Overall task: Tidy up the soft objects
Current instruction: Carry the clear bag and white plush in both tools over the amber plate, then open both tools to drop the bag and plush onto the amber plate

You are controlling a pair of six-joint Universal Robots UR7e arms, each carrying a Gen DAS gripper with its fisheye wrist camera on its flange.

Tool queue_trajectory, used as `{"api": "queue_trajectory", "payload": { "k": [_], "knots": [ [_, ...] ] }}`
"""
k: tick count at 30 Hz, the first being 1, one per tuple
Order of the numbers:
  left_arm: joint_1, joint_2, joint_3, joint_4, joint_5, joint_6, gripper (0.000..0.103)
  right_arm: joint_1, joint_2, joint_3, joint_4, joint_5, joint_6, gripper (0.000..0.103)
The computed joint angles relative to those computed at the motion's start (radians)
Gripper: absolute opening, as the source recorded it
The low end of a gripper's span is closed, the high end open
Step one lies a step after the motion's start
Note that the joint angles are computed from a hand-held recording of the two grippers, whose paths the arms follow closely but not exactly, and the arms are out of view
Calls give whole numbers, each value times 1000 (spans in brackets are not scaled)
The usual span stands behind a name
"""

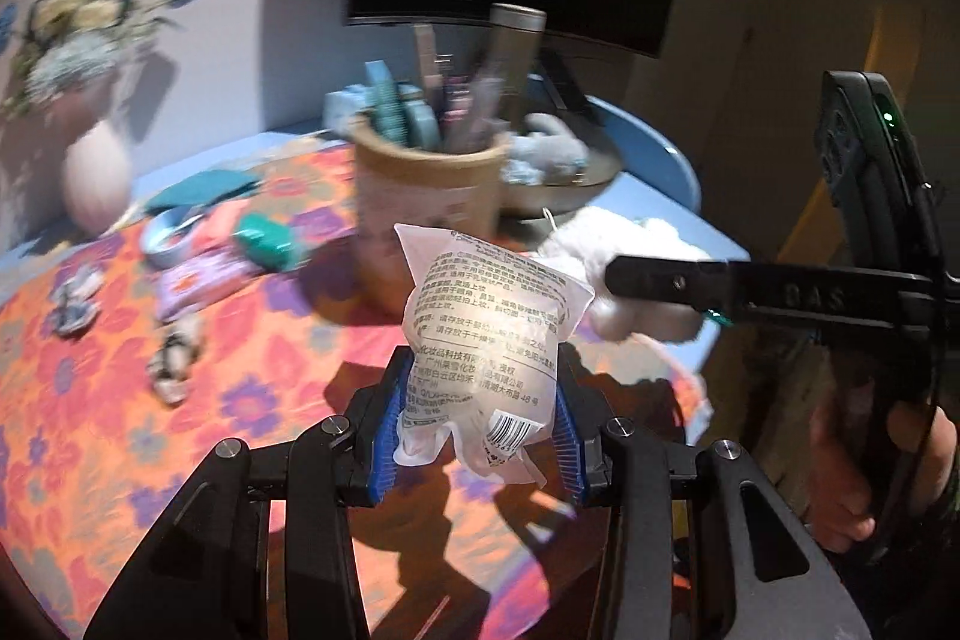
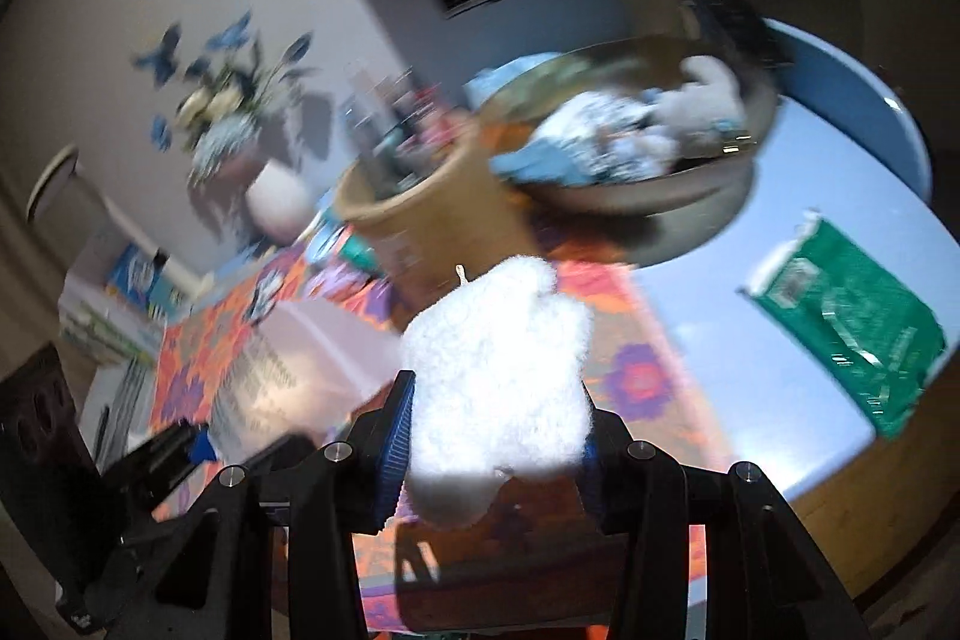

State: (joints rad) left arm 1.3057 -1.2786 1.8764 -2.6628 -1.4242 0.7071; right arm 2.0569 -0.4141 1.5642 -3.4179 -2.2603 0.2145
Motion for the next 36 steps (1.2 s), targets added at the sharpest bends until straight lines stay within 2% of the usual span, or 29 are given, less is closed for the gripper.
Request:
{"api": "queue_trajectory", "payload": {
  "k": [9, 16, 19, 22, 26, 30, 31, 32, 34, 36],
  "knots": [
    [-94, 62, -9, 25, -14, -36, 39, -29, -101, 130, -167, -32, 12, 45],
    [-170, 149, -65, -12, -7, -89, 39, -55, -163, 162, -269, -49, -30, 45],
    [-195, 180, -100, -39, 6, -115, 39, -60, -176, 131, -284, -50, -83, 45],
    [-218, 223, -152, -78, 51, -156, 39, -67, -175, 78, -282, -42, -129, 45],
    [-232, 297, -239, -117, 135, -204, 39, -86, -153, -16, -246, -26, -144, 45],
    [-228, 367, -329, -138, 171, -234, 40, -120, -122, -129, -151, 15, -131, 45],
    [-227, 382, -346, -143, 176, -240, 48, -131, -113, -158, -129, 31, -129, 47],
    [-225, 399, -370, -139, 192, -261, 58, -142, -108, -180, -94, 45, -117, 60],
    [-215, 410, -391, -130, 173, -275, 73, -164, -110, -200, -15, 67, -64, 73],
    [-214, 413, -386, -152, 168, -251, 74, -177, -117, -182, -3, 86, -34, 73]
  ]
}}
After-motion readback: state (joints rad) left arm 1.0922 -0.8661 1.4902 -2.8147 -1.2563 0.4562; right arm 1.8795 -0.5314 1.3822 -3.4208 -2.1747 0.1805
